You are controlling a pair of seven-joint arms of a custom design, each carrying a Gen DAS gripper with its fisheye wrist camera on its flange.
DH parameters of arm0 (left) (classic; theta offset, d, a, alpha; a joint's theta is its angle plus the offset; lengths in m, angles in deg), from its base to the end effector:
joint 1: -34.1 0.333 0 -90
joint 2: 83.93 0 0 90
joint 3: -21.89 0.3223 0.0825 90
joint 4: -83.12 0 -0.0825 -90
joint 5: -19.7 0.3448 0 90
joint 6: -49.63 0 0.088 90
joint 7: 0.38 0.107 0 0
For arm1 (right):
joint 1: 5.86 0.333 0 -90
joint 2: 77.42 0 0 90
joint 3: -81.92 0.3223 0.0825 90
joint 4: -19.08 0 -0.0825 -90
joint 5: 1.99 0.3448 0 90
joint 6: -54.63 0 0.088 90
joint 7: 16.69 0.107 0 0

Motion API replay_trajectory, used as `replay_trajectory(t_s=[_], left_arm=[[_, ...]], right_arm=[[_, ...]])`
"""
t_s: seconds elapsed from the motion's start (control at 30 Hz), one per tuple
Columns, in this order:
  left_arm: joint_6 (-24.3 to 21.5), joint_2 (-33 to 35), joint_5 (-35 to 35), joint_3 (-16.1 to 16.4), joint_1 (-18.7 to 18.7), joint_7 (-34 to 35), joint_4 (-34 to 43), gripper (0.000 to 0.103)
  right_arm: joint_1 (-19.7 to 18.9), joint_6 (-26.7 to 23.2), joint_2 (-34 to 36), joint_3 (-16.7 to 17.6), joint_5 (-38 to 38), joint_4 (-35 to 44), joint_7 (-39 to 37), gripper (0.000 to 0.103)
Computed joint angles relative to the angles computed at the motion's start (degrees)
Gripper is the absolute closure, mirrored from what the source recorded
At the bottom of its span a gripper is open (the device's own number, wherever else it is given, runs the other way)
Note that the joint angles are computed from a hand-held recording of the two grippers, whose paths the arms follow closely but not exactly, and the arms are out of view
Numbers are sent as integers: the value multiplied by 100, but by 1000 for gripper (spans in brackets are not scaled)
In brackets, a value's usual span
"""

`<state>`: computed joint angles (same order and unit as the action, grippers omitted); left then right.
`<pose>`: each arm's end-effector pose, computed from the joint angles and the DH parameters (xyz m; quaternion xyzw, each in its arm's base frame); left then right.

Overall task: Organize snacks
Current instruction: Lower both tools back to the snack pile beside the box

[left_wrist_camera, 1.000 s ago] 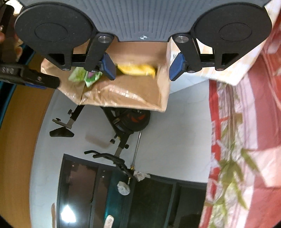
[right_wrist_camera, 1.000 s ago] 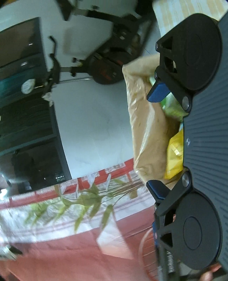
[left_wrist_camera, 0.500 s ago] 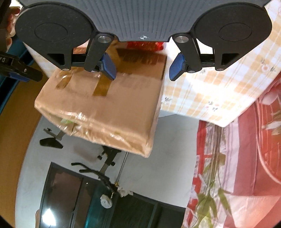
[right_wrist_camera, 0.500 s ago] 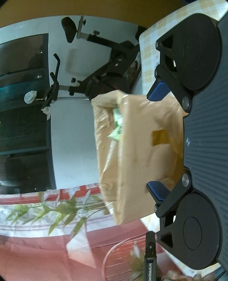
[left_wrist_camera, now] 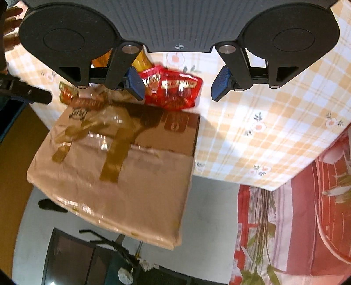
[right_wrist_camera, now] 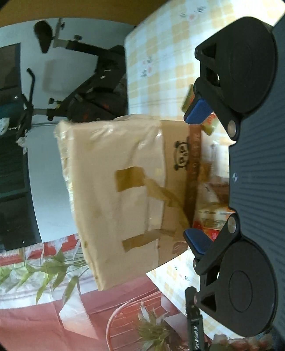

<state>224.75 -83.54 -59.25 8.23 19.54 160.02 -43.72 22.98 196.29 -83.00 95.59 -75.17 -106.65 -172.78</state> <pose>0.4851 -0.1726 0.4547 -0.5026 0.7451 -0.4076 0.1616 0.3729 0.3494 0.4895 -0.5137 0.7103 -0.3052 0.3719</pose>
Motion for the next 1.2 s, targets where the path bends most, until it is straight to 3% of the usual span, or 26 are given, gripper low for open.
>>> replay_trajectory(t_s=[0.17,0.23,0.33,0.43,0.6,0.73,1.07,1.2], left_arm=[[-34,-4,284,-22,-30,-196,-135,34],[-56,17,372,-22,-35,-268,-159,34],[-65,78,595,-22,-24,-511,-174,34],[-53,112,784,-36,-6,-702,-197,34],[30,141,1040,-60,11,-956,-234,34],[51,176,1374,-70,31,-1315,-270,34],[59,178,1608,-114,58,-1476,-321,34],[86,204,1871,-98,65,-1718,-342,34]], right_arm=[[32,214,126,-67,598,-136,-534,0],[81,41,212,-36,908,-96,-867,1],[129,156,311,-77,1225,-110,-1438,18],[149,318,413,-100,1185,-112,-1703,24],[253,-26,599,-136,1557,52,-2369,39],[240,-57,534,-195,1518,-56,-2132,47],[52,342,695,-345,886,9,-1973,47],[53,489,781,-401,531,-22,-1569,52]])
